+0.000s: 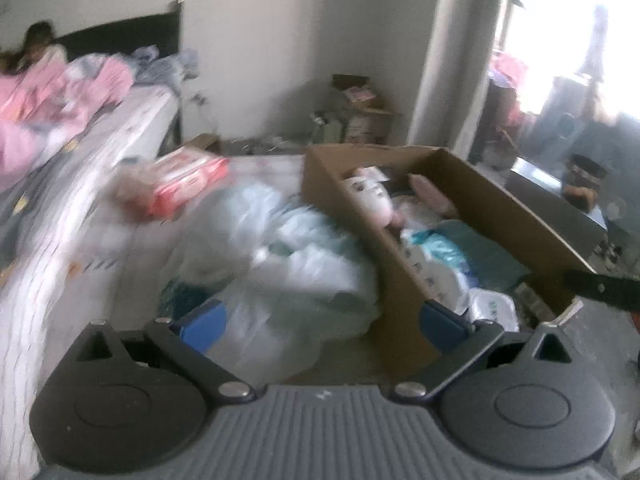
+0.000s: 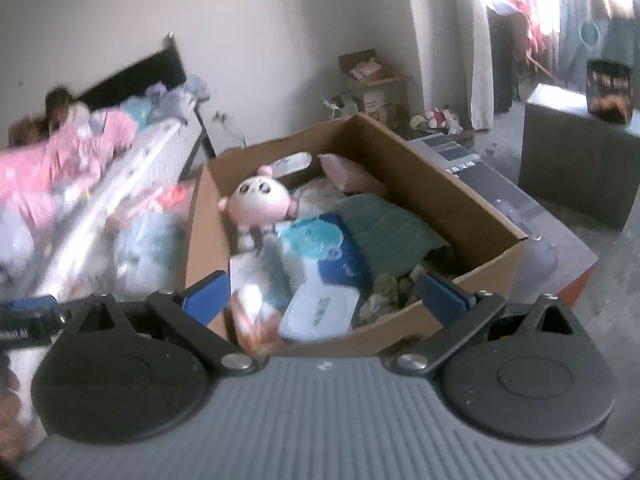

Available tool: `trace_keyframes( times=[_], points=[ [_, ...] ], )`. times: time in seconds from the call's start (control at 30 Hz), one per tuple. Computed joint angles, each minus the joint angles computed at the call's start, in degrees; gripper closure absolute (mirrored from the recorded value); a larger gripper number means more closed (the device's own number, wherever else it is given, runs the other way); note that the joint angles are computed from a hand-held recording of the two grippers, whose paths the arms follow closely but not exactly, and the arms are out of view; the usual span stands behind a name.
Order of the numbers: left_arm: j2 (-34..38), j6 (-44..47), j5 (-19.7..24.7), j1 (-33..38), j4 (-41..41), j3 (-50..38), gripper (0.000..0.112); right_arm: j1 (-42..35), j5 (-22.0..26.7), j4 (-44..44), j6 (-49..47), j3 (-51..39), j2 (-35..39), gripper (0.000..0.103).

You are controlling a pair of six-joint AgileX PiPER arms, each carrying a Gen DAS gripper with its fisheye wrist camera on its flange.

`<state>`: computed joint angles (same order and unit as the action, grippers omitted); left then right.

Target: Organize soft objects

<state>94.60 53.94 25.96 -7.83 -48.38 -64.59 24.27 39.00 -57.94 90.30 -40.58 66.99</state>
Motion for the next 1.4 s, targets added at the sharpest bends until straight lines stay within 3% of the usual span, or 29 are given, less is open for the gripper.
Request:
trace_keyframes(
  times=[0.13,0.33,0.53,0.63,0.83,1.0,1.2,1.4],
  points=[
    [-2.96,-6.40,-3.33,1.56,5.24,4.52,0.009,8.21,7.19,-0.91,2.49,-1.93,2.71,0.001],
    [-6.58,-13.84,-7.64,2.34,12.12,10.70,0.009,13.66,9.11,1.14,3.84,-2.25,4.30,0.001],
    [-8.02,-22.84,-9.85,1.70,18.42,13.43,0.009,20.82,18.79,-0.42,7.22,-2.54,5.82,0.001],
    [-7.95,-34.35,-9.65,0.33,28.31,13.25,0.009,22.55,20.73,-0.27,6.37,-2.44,5.45,0.001],
    [-8.15,-49.74,-9.03,-3.11,42.21,13.72,0.009,21.93,19.60,-0.63,4.54,-1.32,3.81,0.001],
    [-9.13,-65.14,-7.64,-7.62,56.86,15.03,0.009,16.73,8.59,1.62,4.06,3.00,-1.87,0.001],
    [-8.39,-66.62,-5.37,-11.67,57.66,14.29,0.009,15.62,7.49,6.08,0.40,3.52,-1.05,0.001],
    [-8.19,-73.90,-3.83,-16.61,63.91,13.62,0.009,13.69,7.24,8.76,-3.25,4.04,-1.97,0.001]
  ],
)
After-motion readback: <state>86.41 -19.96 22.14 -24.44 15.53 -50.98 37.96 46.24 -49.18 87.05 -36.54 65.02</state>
